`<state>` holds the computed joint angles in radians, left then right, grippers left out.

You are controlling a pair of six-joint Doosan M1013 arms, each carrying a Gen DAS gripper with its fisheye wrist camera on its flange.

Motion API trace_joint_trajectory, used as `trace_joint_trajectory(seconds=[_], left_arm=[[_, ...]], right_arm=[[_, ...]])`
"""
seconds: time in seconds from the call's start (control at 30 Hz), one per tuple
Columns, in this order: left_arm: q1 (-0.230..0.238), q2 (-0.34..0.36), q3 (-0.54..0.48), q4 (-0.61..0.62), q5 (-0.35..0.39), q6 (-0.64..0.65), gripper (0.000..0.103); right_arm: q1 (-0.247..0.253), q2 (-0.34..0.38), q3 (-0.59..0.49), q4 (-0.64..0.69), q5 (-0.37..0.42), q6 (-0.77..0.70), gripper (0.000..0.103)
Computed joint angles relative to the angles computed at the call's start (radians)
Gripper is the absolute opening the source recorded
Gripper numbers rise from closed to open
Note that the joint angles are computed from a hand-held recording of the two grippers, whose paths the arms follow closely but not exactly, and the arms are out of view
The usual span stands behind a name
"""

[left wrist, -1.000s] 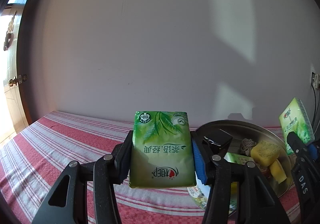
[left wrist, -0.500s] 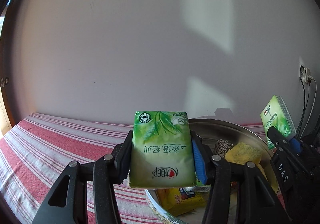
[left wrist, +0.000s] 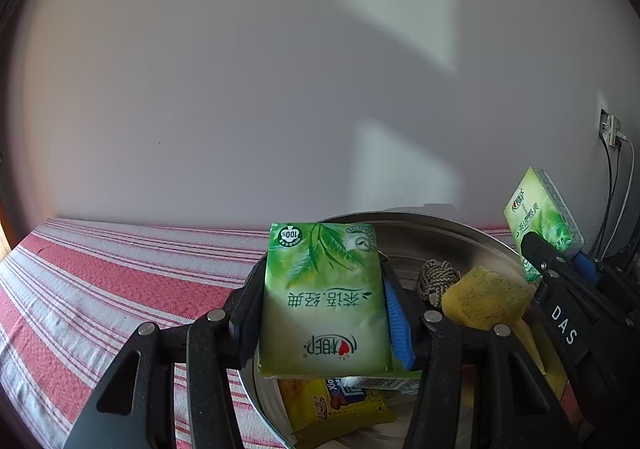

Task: Organize objects
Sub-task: 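Carry both small green tissue packs over the tin, then lower both tissue packs into the tin and open both tools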

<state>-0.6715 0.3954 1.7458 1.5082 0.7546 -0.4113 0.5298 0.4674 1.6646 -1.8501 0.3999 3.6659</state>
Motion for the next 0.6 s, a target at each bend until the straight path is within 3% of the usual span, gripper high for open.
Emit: trace_joint_trajectory(seconds=[0.6], left_arm=[[-0.012, 0.050, -0.063, -0.058, 0.021, 0.097, 0.055]], right_arm=[[0.004, 0.020, -0.032, 0.127, -0.060, -0.194, 0.027]])
